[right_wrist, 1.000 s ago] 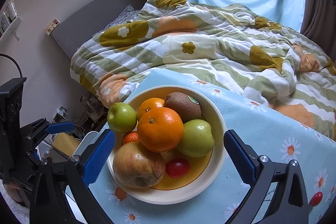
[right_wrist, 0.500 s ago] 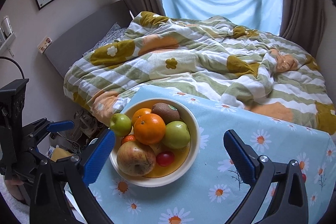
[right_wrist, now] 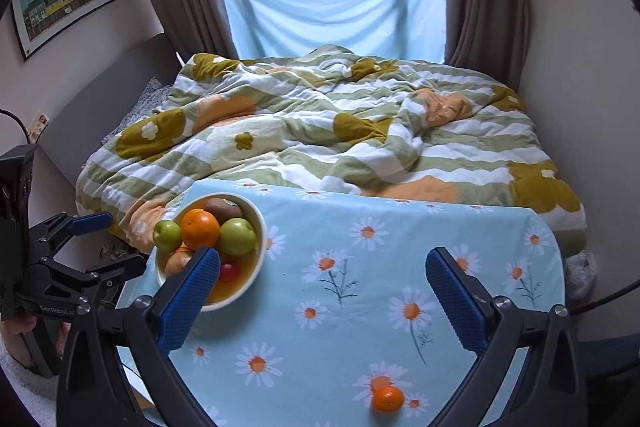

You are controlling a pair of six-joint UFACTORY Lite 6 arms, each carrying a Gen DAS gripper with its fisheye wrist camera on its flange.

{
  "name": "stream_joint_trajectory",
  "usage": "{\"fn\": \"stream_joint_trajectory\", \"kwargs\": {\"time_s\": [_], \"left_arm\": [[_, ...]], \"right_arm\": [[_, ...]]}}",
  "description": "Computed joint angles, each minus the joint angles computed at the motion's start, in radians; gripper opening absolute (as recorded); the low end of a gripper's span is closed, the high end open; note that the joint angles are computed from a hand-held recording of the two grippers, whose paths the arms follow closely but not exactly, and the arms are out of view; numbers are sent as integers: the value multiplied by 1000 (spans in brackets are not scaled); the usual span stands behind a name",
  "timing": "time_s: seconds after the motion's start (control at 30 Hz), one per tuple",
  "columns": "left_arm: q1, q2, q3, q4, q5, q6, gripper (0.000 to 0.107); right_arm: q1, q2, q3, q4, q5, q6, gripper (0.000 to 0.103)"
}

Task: Organize fruits
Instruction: 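Move both tools back toward the last tangerine and red tomato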

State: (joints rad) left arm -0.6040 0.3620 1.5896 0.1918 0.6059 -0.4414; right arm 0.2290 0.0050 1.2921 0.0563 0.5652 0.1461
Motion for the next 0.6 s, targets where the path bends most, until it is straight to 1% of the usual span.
{"fn": "stream_joint_trajectory", "kwargs": {"time_s": [0.17,0.33,0.43,0.6], "left_arm": [[-142,87,119,143,57,-266,103],[-281,243,306,261,159,-521,103],[-339,377,470,281,236,-593,103],[-408,621,771,236,347,-645,103]], "right_arm": [[-187,-92,-91,155,21,-282,103],[-396,-82,-119,382,74,-667,103],[-497,-28,-108,484,114,-855,103],[-603,97,-75,584,152,-1087,103]]}}
